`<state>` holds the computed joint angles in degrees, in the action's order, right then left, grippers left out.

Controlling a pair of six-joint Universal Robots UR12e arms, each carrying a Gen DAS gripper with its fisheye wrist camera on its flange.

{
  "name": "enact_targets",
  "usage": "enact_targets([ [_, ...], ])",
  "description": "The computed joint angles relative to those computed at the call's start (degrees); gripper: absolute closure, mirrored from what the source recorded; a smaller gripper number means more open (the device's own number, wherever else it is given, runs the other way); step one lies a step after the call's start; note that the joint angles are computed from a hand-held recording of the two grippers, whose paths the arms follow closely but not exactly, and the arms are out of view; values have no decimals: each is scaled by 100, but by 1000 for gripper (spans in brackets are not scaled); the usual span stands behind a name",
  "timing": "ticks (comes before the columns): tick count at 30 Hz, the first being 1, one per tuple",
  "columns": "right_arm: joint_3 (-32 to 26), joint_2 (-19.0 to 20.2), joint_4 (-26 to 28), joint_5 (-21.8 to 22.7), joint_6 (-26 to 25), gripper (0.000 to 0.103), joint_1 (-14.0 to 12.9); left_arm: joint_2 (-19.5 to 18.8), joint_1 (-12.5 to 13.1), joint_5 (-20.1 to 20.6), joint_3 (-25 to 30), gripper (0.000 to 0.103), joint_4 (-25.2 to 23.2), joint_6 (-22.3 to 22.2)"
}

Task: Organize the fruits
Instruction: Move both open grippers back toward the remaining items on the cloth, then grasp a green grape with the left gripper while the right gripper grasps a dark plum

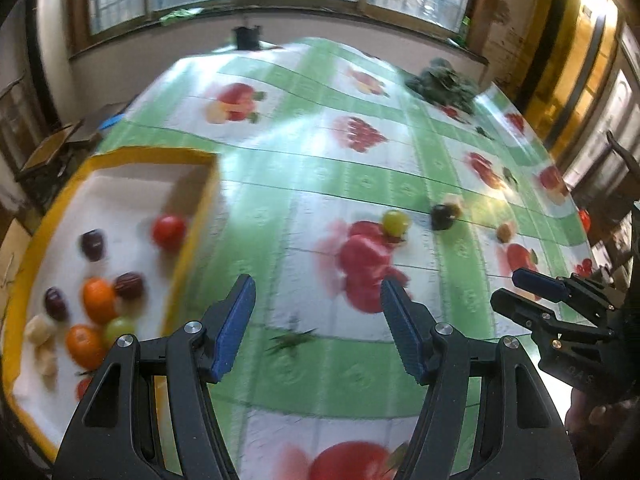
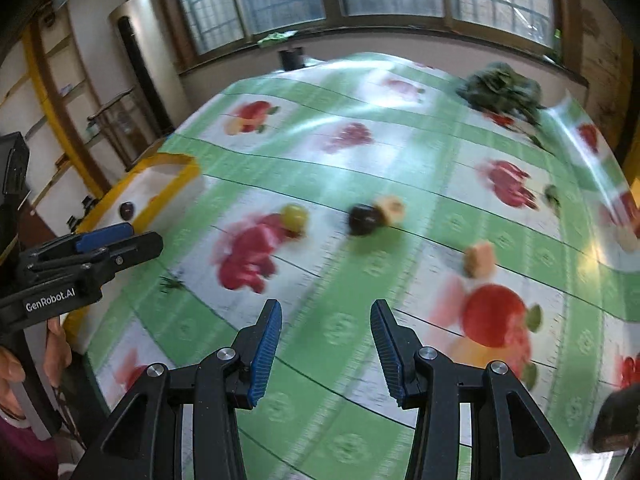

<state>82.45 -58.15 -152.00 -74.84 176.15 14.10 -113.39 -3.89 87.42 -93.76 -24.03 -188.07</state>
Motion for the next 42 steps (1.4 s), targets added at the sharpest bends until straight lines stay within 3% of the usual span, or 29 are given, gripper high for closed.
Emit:
enact_targets([
  [3, 41, -14, -2, -9, 33, 58, -67, -171, -23, -286, 256, 38, -235, -10],
  [11, -12, 48, 56, 44, -51, 58, -182, -630, -103, -513, 915, 38, -709, -234],
  [23, -460, 303, 312, 28, -351, 58, -203, -1044, -176, -411, 1474, 38, -1063, -315],
  [27, -467, 321, 281, 138, -291, 58, -242, -1081, -221, -183, 1490, 38, -993, -168],
  [30, -519, 373, 337, 262, -309, 58, -243, -1072, -259, 27, 1429, 53, -859, 17],
  [34, -676, 507, 455, 275, -364, 58, -181, -1025, -218, -224, 1360, 67, -842, 130],
  [42, -1114, 832, 480, 135, -314, 58, -54, -891, -133, -455, 1138, 75, -635, 144],
])
